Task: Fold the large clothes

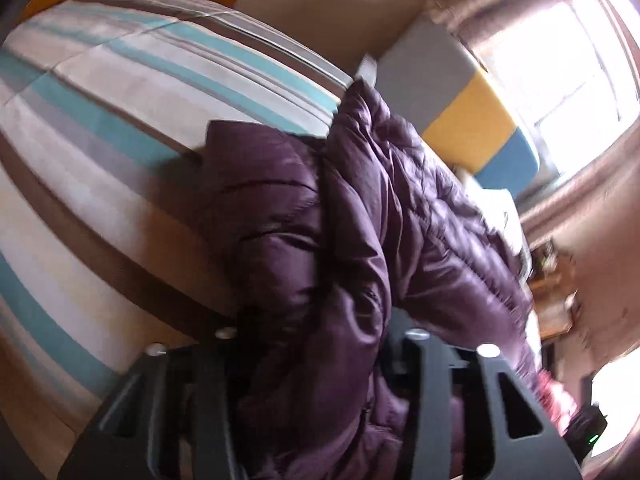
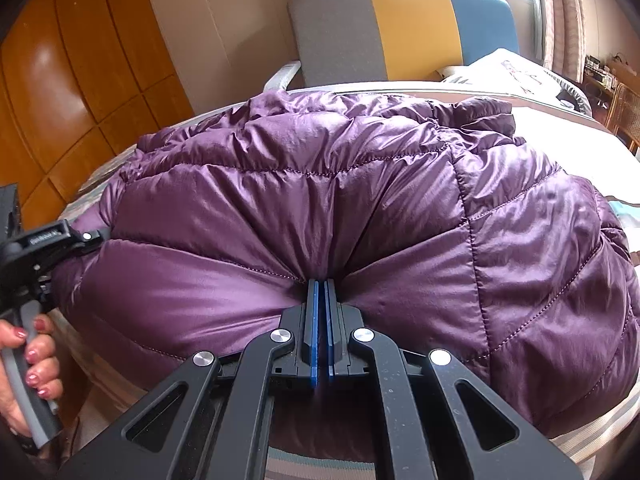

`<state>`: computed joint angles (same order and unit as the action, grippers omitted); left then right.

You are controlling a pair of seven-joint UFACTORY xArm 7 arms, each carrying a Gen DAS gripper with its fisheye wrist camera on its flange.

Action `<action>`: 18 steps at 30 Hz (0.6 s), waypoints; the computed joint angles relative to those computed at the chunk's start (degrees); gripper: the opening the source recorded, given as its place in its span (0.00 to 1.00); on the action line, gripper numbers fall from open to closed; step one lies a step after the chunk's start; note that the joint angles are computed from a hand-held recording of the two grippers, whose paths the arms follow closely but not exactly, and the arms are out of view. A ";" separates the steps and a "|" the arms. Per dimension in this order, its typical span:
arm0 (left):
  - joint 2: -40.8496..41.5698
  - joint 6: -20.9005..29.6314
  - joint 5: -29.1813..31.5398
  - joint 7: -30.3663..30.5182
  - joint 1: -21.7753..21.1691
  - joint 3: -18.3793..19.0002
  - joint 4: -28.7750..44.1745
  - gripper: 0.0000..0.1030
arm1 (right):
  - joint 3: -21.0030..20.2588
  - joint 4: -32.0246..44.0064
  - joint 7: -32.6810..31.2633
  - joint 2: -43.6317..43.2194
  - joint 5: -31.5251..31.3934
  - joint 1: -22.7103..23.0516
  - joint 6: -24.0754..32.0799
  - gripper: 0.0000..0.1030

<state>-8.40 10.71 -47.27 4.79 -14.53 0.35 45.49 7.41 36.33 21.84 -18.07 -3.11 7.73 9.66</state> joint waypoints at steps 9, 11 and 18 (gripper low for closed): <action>-7.34 -9.73 21.37 -13.21 1.64 -5.66 -3.23 0.21 | 3.56 2.64 6.20 1.52 -5.52 -2.87 2.48 0.03; -8.03 -10.12 22.30 -13.24 -0.85 -4.16 -2.74 0.21 | 3.02 2.90 6.55 1.74 -5.61 -2.30 2.60 0.03; -8.04 -9.28 32.14 -19.87 1.26 -6.95 0.05 0.21 | -1.12 0.37 3.33 -2.14 0.76 0.53 -0.42 0.03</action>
<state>-16.44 1.43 -15.13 -15.08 -13.27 -6.60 45.55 6.29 36.70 25.17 -20.21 -2.36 8.26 9.24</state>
